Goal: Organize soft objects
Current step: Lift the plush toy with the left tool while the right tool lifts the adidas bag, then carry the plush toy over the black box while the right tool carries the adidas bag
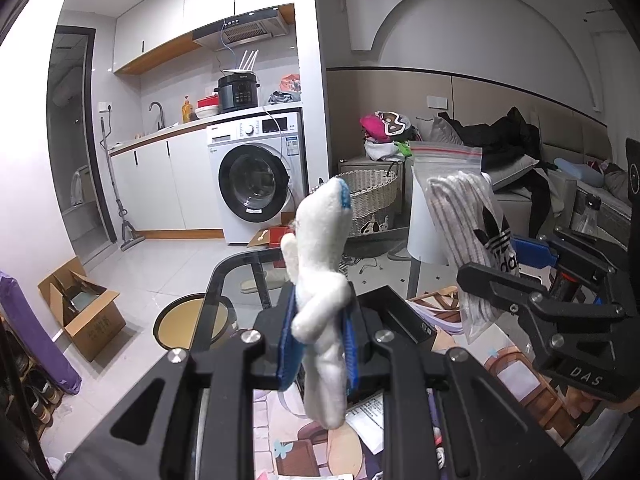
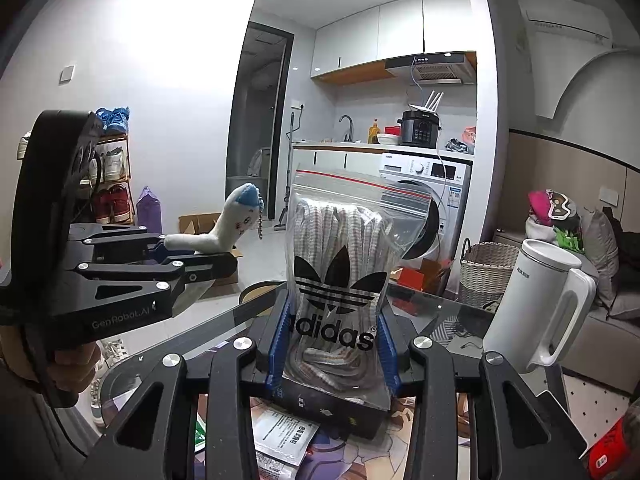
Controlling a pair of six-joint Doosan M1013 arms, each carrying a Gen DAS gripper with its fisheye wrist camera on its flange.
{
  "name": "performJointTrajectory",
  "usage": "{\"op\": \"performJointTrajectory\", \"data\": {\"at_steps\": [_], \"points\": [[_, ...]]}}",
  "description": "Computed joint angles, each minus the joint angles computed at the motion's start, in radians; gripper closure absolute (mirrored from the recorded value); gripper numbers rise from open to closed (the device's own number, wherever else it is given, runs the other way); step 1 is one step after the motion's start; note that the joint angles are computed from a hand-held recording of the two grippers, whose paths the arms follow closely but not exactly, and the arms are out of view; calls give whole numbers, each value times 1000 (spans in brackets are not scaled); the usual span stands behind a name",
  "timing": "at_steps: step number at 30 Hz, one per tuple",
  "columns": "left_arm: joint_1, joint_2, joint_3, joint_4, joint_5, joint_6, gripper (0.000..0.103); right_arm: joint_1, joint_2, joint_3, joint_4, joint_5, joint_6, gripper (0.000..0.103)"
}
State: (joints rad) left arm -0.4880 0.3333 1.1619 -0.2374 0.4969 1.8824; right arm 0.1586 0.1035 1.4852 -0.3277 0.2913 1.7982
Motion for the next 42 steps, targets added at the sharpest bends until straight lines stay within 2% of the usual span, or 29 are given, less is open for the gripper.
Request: {"op": "performJointTrajectory", "data": {"at_steps": [11, 22, 26, 29, 37, 42], "points": [[-13, 38, -60, 44, 4, -94, 84, -9, 35, -45, -16, 13, 69, 65], [-18, 143, -217, 132, 48, -252, 84, -22, 101, -119, -75, 18, 171, 65], [-17, 186, -279, 130, 74, -288, 84, -29, 131, -153, -33, 12, 151, 65], [-12, 203, -303, 120, 97, -318, 84, -31, 146, -169, -51, 19, 179, 65], [-8, 219, -326, 127, 137, -336, 84, -42, 167, -200, 29, 61, 117, 65], [-3, 245, -373, 115, 210, -347, 84, -45, 181, -226, 72, 110, 81, 65]]}}
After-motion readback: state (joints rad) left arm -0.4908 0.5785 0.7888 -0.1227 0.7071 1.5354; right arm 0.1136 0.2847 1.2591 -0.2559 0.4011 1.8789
